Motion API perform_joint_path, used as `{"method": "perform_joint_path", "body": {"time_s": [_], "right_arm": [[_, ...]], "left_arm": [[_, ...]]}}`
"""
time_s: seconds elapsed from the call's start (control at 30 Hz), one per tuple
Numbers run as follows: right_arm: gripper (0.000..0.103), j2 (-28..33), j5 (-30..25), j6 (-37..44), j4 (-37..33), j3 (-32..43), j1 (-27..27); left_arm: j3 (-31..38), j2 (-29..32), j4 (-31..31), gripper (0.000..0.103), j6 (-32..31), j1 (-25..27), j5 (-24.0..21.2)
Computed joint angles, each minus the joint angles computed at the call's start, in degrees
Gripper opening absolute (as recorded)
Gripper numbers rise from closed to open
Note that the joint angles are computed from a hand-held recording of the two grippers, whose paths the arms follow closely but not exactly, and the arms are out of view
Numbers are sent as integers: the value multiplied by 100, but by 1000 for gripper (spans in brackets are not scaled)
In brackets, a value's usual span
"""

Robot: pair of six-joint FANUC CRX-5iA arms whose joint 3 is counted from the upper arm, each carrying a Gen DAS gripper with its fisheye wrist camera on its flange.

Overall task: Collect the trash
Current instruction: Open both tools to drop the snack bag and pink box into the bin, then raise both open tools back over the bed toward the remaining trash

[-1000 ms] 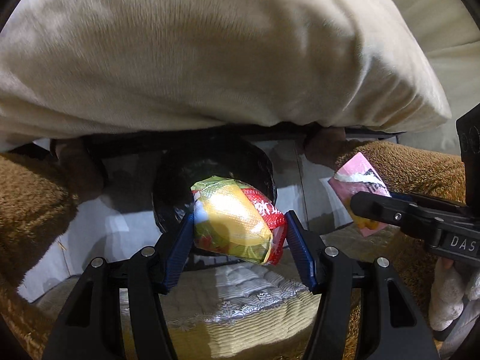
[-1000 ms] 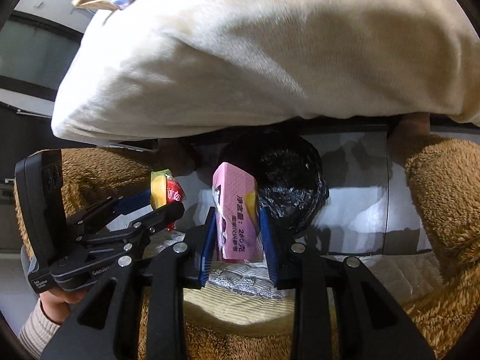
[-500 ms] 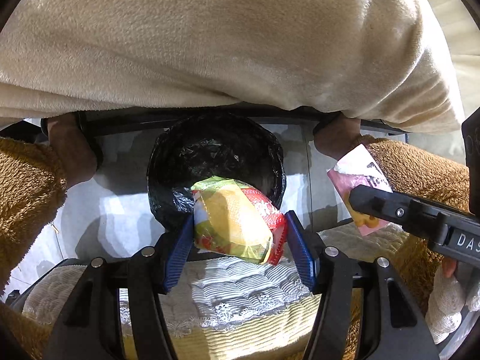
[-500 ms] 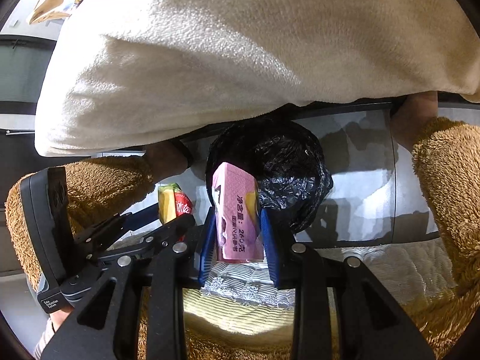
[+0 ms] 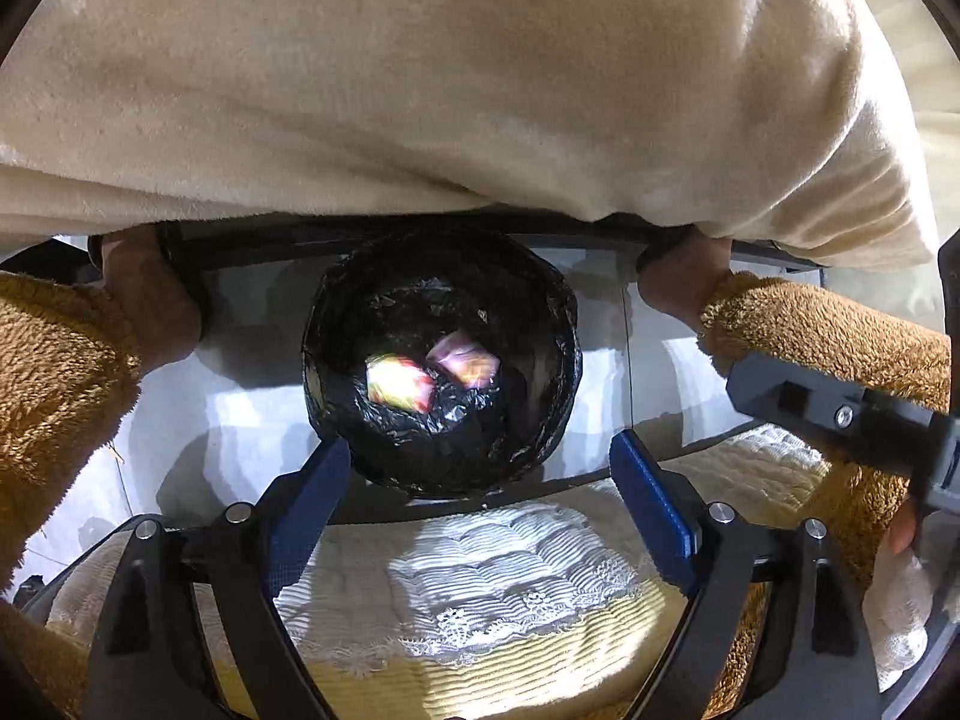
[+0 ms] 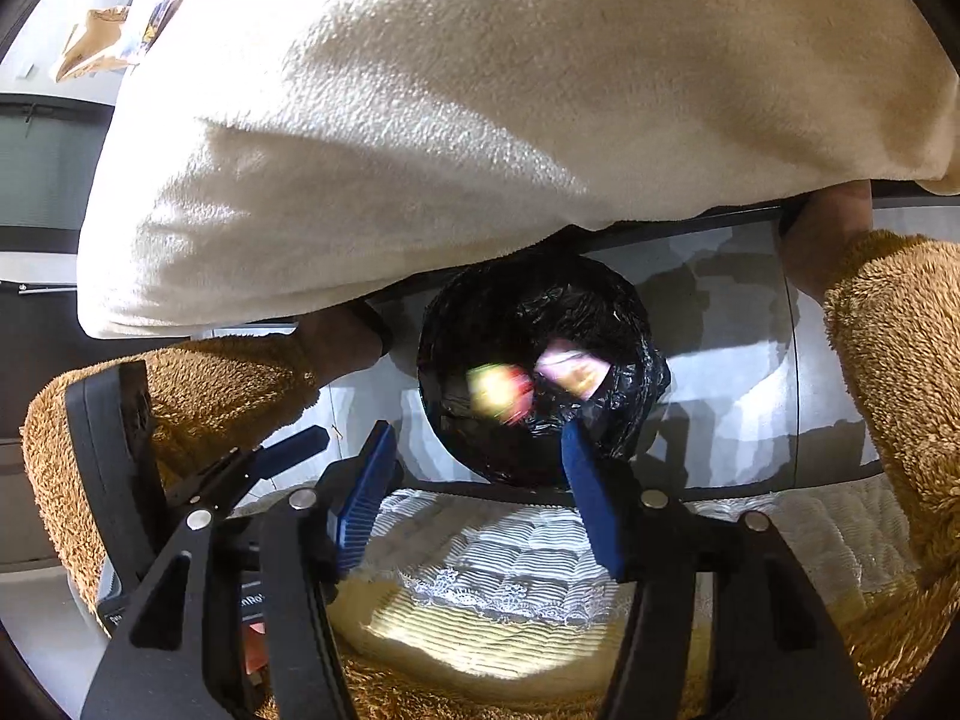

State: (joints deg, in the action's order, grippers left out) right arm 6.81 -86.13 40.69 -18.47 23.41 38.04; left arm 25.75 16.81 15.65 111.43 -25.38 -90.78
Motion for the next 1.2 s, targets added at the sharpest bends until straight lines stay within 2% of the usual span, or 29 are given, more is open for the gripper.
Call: {"method": "perform_joint_path", "body": {"time_s": [0.23, 0.4, 0.57, 0.97, 1.07, 1.2], "right_arm": [[58, -127, 138, 11, 103, -98, 59], [58, -414, 570, -64, 341, -352, 136], [58, -696, 1003, -62, 777, -589, 355], [58, -1344, 2233, 10, 2418, -1253, 1109], [58, -1399, 2435, 15, 2764, -1316, 1163], [58, -1310, 2404, 182, 2965, -1151, 1090]], "left_arm": [[-81, -145, -27, 87, 82, 31, 164], [-99, -266, -53, 87, 46, 66, 285], [-34, -407, -188, 87, 0, 33, 468], [98, -902, -555, 87, -472, 37, 1242], [218, -936, -649, 87, -562, 47, 1358], [357, -933, -662, 87, -653, 159, 1463]]}}
